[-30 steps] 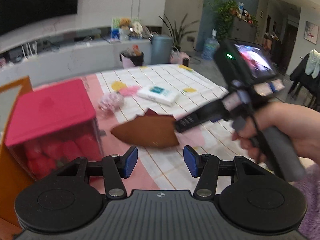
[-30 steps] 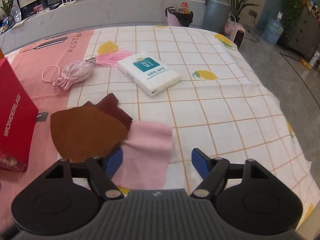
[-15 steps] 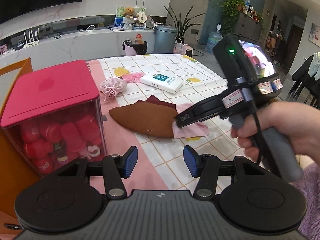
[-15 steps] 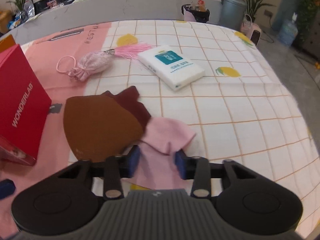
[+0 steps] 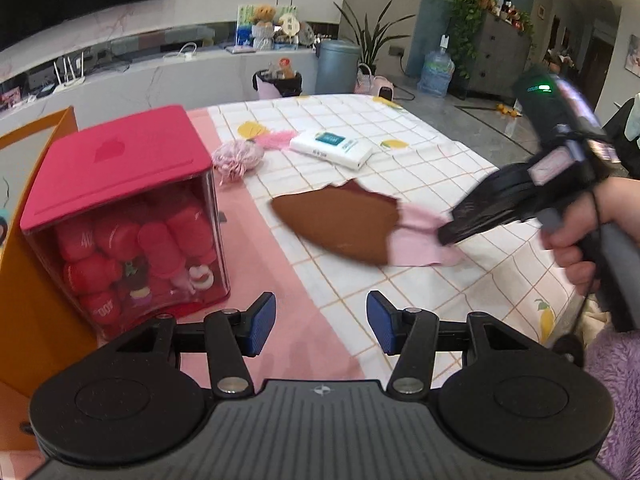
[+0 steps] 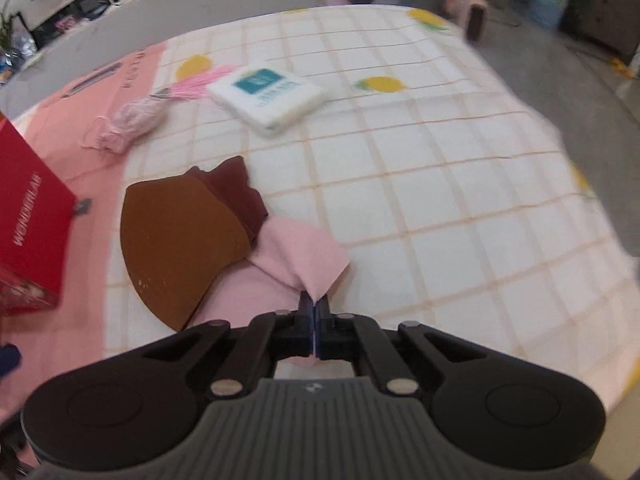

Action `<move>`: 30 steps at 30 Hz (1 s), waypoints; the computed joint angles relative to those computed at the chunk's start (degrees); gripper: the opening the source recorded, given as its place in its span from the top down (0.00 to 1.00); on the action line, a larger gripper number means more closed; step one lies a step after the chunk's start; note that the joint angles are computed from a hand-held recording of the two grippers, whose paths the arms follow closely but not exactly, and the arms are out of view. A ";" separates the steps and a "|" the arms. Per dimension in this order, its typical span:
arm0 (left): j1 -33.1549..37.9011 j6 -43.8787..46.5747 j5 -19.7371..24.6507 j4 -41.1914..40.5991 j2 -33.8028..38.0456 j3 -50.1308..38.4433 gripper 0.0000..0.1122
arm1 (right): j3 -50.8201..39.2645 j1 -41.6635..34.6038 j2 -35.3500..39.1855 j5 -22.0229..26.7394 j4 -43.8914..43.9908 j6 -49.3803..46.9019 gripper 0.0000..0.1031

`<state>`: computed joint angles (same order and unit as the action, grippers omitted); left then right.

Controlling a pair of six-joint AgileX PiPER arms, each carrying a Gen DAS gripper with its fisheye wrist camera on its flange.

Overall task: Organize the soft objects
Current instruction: 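Grasp the pink cloth edge with the right gripper and lift it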

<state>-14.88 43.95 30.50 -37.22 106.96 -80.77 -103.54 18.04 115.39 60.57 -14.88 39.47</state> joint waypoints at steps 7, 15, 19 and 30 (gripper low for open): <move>1.09 9.46 1.48 -7.31 -0.07 1.35 0.46 | 1.02 0.94 -1.73 -0.40 -3.36 2.35 0.32; 0.42 16.33 0.61 -12.04 -0.03 2.95 0.46 | -6.86 -0.18 5.27 0.13 0.96 -4.75 0.53; -0.27 12.53 -0.31 -8.95 1.03 1.95 0.46 | -5.88 0.47 4.70 -1.83 0.65 -9.57 0.99; -2.29 25.45 -1.04 -21.23 4.40 0.79 0.32 | -0.64 2.27 -0.35 2.61 -5.98 -12.60 0.99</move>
<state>-17.17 69.40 29.47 -58.45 111.36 -79.98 -104.18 20.32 115.05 63.18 -20.85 26.87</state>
